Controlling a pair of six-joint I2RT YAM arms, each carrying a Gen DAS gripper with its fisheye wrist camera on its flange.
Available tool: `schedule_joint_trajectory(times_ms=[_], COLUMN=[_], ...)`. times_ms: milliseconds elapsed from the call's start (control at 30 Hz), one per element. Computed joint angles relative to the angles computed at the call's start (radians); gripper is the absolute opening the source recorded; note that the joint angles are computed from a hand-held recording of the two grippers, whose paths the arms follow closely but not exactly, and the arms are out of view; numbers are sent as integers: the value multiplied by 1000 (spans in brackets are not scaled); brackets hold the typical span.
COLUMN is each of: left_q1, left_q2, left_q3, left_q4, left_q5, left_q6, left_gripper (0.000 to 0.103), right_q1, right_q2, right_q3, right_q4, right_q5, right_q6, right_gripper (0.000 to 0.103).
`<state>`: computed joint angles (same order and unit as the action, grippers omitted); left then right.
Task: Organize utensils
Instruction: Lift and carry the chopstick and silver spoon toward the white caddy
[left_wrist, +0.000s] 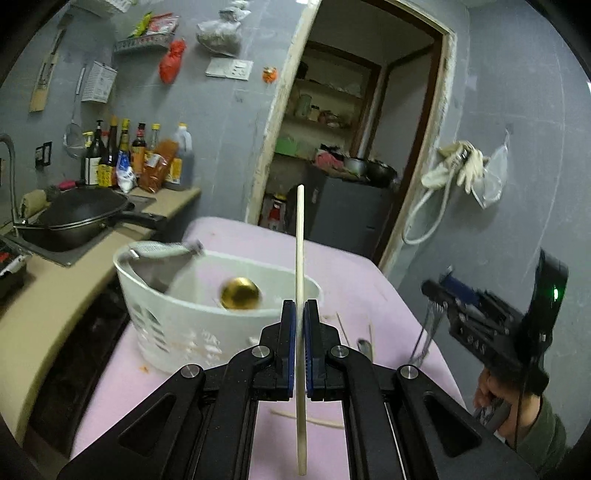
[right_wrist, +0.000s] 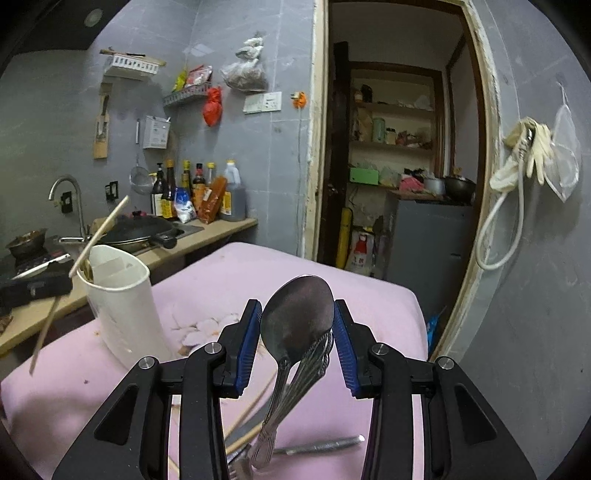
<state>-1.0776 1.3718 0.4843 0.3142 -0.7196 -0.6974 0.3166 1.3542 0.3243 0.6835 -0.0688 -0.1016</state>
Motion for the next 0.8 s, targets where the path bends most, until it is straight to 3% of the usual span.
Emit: schedule_joint_trajectory(times_ms=[267,500,667,800], left_q1=[216,426,582,663], left_q2=[-367,-515,-486,-375], left_q3=[-103,-95,-92,-113], left_q4=[-72,-120,-4,200], left_q5=[140,224,317,368], left_q6=[53,124,187,240], left_gripper=[2,2,2,2], right_q1=[45,85,155,227], right_q2=[-22,-69,-87,-42], right_q3=[26,72,166,249], right_q4=[-4,-24,-36,9], right_q5=[14,8,12,37], right_q6=[1,34,43,41], right_gripper=[36,36,36,36])
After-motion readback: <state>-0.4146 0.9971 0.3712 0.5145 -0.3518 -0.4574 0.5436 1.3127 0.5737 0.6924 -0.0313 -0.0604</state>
